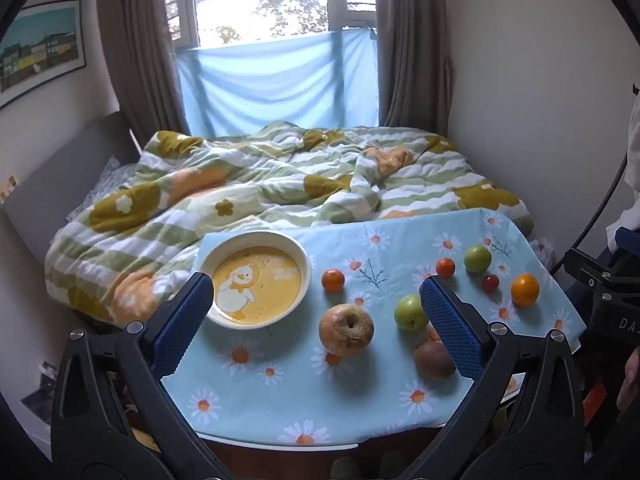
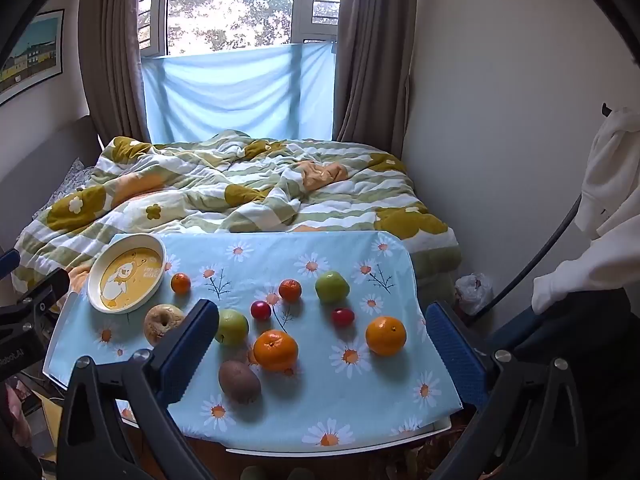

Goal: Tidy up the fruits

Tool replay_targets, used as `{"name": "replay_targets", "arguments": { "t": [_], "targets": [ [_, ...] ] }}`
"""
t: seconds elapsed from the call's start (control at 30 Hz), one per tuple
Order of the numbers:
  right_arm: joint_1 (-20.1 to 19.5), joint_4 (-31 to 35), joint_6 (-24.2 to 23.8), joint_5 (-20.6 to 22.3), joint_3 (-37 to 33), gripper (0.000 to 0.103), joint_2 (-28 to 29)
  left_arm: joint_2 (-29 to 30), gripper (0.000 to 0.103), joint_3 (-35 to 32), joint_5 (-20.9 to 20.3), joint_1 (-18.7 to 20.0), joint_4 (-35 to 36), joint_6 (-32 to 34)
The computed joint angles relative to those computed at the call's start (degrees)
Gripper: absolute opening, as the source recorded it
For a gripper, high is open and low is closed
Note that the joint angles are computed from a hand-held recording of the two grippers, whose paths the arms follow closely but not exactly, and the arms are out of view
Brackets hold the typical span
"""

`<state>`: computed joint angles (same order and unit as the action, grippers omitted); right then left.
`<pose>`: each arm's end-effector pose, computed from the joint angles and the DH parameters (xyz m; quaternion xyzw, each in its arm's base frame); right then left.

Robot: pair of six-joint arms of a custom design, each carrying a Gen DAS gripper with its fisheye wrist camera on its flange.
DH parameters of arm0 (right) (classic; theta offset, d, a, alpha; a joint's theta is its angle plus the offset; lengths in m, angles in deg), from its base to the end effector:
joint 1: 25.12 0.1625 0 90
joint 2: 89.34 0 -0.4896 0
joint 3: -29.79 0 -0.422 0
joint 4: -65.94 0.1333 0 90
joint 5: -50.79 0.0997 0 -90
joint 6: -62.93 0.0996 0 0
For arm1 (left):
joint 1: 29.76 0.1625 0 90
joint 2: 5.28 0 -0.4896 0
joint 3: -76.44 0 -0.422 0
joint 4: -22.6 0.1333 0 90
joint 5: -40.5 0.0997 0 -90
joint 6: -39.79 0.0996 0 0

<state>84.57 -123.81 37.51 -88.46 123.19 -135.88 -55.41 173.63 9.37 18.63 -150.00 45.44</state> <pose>0.3029 -0.6747 0.2502 0.1408 -0.8229 0.3857 0.3928 -0.3097 -0.6778 0.2454 0.1950 0.8199 -0.3973 0.3631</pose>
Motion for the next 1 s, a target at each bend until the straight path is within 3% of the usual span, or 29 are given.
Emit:
{"name": "replay_targets", "arguments": {
  "t": [1.0],
  "targets": [
    [-0.2, 0.3, 0.2, 0.7, -0.5, 0.103, 0.1, -0.3, 0.103, -0.2, 1.2, -0.1, 0.3, -0.7]
  ]
}}
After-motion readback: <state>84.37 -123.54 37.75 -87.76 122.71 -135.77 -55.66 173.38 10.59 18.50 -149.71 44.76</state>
